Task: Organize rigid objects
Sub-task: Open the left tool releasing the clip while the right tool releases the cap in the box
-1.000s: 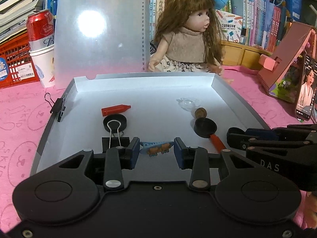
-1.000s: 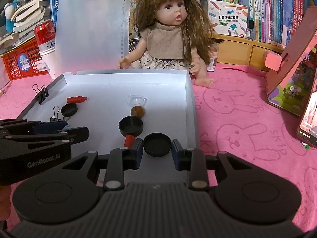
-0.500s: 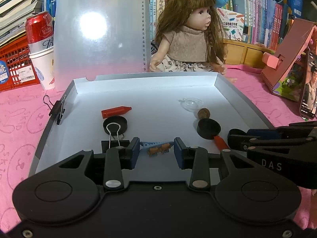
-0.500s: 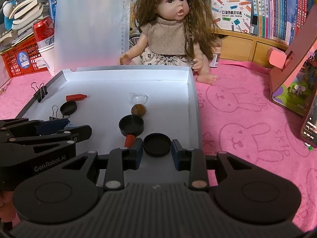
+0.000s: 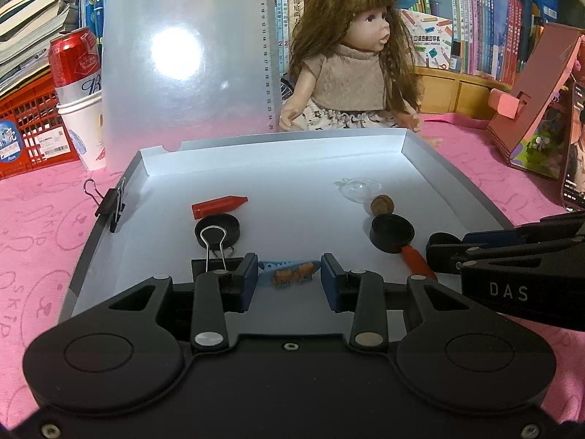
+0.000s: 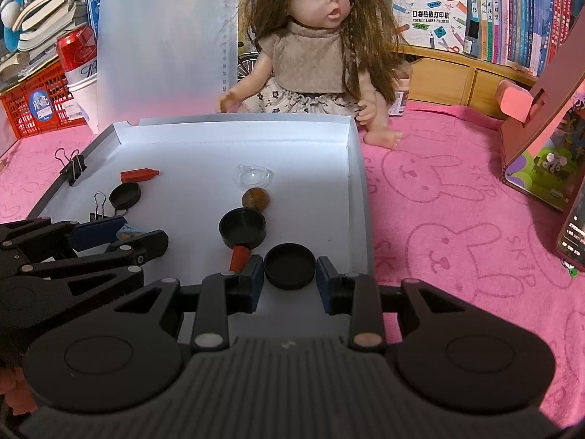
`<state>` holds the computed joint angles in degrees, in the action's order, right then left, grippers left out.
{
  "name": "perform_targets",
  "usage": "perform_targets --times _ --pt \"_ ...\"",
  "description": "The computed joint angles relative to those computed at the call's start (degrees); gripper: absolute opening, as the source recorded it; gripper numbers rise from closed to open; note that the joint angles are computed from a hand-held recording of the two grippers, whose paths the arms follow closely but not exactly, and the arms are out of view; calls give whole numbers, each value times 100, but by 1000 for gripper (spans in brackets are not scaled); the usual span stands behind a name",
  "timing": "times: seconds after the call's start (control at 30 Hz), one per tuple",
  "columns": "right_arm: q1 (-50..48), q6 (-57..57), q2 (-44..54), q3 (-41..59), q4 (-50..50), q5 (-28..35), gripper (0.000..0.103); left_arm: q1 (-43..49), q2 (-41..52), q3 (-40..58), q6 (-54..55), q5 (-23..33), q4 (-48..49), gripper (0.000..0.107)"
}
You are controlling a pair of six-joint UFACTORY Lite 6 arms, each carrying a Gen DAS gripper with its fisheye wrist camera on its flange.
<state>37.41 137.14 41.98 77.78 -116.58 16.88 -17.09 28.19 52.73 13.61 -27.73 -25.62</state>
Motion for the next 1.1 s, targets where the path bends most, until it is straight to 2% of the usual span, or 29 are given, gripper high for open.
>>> perform_targets --times 0.17,0.3,0.37,0.5,0.57,0.67,0.87,1.0,1.1 --pt "-3 103 -11 -25 -101 11 41 -35 -3 13 126 8 -252 36" --pt "-48 1005 -123 -230 -946 26 53 -67 -39 -21 198 -9 -358 39" --pt "-53 1274 -207 -339 -1147 73 55 -66 -89 -68 190 -13 -336 43" --pt "-51 1684 -399 -570 -1530 182 66 -112 -266 -257 272 -129 -394 52" --pt "-62 1844 -482 -664 -1693 201 68 -182 -356 -370 472 -287 -587 62" --pt "-41 1953 -611 -815 -1763 272 74 -238 -503 -509 662 -420 -768 69" --pt "-20 2440 -992 -1261 -2211 389 79 -162 -922 -847 430 -305 -491 72" --pt "49 2719 -1284 -1631 -2648 533 87 -137 -1328 -1257 245 -275 -230 73" --pt "150 2731 -1500 -1933 -2765 690 88 -85 -1728 -1644 95 -251 42 74"
